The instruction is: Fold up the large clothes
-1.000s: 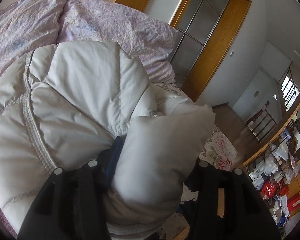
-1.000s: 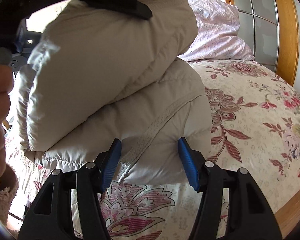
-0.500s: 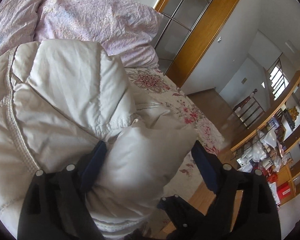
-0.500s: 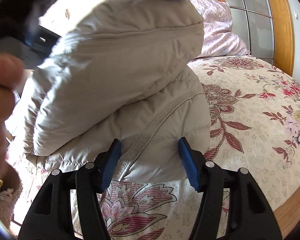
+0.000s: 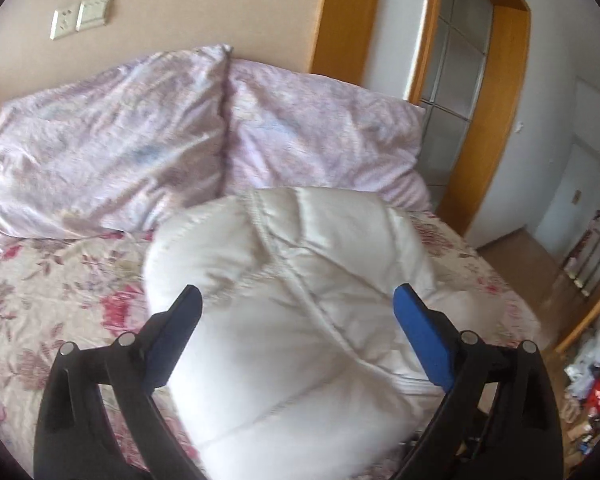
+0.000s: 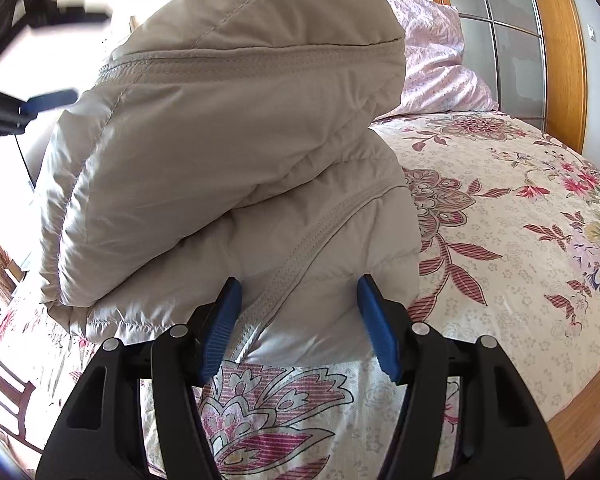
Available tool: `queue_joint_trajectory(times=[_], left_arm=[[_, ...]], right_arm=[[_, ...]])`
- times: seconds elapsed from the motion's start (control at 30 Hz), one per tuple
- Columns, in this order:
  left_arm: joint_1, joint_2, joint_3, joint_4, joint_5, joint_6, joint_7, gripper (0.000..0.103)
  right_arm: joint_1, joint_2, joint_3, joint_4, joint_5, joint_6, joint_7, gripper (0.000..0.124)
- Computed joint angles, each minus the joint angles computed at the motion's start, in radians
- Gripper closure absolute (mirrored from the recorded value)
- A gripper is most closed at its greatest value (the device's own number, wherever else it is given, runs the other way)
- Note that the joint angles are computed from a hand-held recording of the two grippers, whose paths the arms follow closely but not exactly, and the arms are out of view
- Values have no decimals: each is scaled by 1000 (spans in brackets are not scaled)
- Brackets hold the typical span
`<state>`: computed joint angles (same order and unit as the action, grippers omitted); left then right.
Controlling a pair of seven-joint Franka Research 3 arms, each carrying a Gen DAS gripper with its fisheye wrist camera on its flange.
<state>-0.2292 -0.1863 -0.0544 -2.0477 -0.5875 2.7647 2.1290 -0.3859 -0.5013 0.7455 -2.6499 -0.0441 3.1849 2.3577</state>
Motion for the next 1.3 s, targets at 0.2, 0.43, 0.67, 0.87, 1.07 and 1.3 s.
queue_joint_trajectory(times=[0.2,0.43,0.67,0.87,1.07,1.3], left_arm=[[60,80,-30,23,192,70,-153,7],[66,125,-73,13,172,89,-129,7],[52,142,-104,-17,269,151,-163,7],[32,159,-130,-43,376,205,-204,6],[20,142,-108,-24,168,161,-37,4],[29,104,-52,23,-85,77,114,4]], right_arm=[[-15,-9,16,4,-13,-14,9,61],[-21,-14,23,3,-28,-14,18,60],[-51,-29,52,9,-62,-35,17,60],[69,-43,-71,-21,-60,-53,-7,60],[302,-132,-301,-117,-11,23,-131,60],[336,-135,-390,-14,37,69,-280,60]])
